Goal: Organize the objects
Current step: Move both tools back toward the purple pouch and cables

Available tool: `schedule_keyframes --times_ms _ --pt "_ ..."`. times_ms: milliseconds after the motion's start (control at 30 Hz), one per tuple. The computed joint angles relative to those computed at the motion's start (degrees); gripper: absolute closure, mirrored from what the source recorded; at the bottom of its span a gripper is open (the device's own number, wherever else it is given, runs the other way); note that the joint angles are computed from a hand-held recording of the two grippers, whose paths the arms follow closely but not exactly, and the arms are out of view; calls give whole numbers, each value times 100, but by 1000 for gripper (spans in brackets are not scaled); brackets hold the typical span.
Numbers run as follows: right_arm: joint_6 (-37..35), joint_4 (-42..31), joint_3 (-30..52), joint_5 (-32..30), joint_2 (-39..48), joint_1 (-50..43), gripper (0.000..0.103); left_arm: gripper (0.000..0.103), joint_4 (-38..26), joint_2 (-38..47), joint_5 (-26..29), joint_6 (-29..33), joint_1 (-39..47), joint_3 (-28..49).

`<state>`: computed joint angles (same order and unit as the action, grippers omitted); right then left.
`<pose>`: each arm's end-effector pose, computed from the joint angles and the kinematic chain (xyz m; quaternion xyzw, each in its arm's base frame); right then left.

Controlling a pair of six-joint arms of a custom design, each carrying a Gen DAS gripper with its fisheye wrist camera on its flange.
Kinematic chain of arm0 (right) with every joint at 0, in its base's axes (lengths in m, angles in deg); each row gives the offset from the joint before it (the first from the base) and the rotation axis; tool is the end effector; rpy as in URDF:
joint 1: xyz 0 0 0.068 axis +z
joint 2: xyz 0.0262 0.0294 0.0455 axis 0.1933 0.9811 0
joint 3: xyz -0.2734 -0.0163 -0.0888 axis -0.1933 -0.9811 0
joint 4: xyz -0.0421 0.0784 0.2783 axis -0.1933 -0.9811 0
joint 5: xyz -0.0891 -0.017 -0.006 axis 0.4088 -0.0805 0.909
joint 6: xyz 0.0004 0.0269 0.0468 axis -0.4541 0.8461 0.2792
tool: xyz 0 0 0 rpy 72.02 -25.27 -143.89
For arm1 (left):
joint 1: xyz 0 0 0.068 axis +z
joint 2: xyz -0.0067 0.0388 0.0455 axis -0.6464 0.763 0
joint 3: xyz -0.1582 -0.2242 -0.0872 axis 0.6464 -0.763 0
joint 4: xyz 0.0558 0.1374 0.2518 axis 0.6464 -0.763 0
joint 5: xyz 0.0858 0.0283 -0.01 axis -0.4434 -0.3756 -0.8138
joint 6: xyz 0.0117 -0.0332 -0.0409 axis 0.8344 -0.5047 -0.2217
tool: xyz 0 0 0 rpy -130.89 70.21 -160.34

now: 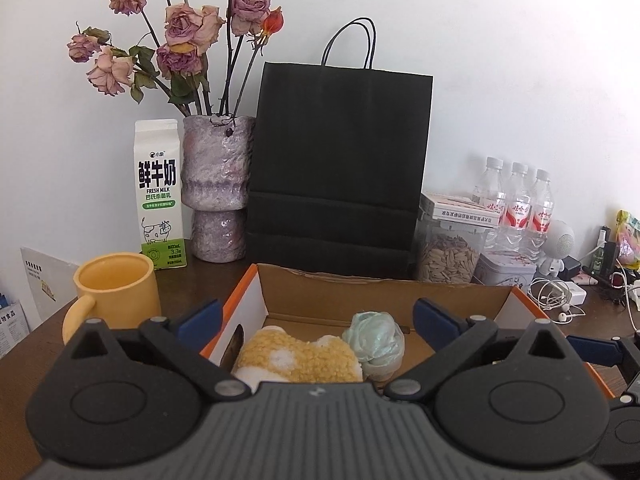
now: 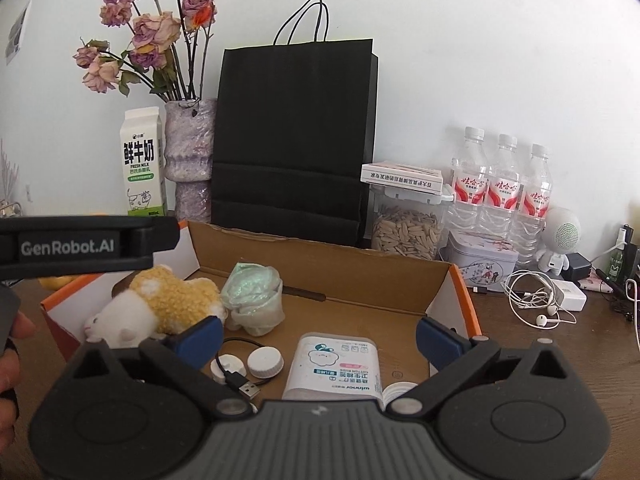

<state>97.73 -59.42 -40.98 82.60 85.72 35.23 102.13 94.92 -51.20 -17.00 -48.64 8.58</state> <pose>0.2432 0.0865 0.1973 0.0836 0.8386 -0.0847 0.5316 0.3125 -0.0561 0.2340 0.1493 0.7998 -0.1518 0.5612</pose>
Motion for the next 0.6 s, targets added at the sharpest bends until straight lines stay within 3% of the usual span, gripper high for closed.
schedule_keyframes --times_ms 300,500,600 --pt "-127 -378 -608 436 -1330 509 0 0 251 -894 934 36 636 -810" --pt "543 -1589 -1051 1258 -2560 1477 0 0 -89 -1609 1692 299 1304 -1274" --pt "1032 -2213 -1064 1719 -2778 2006 0 0 -376 -1874 1867 547 1508 -1454"
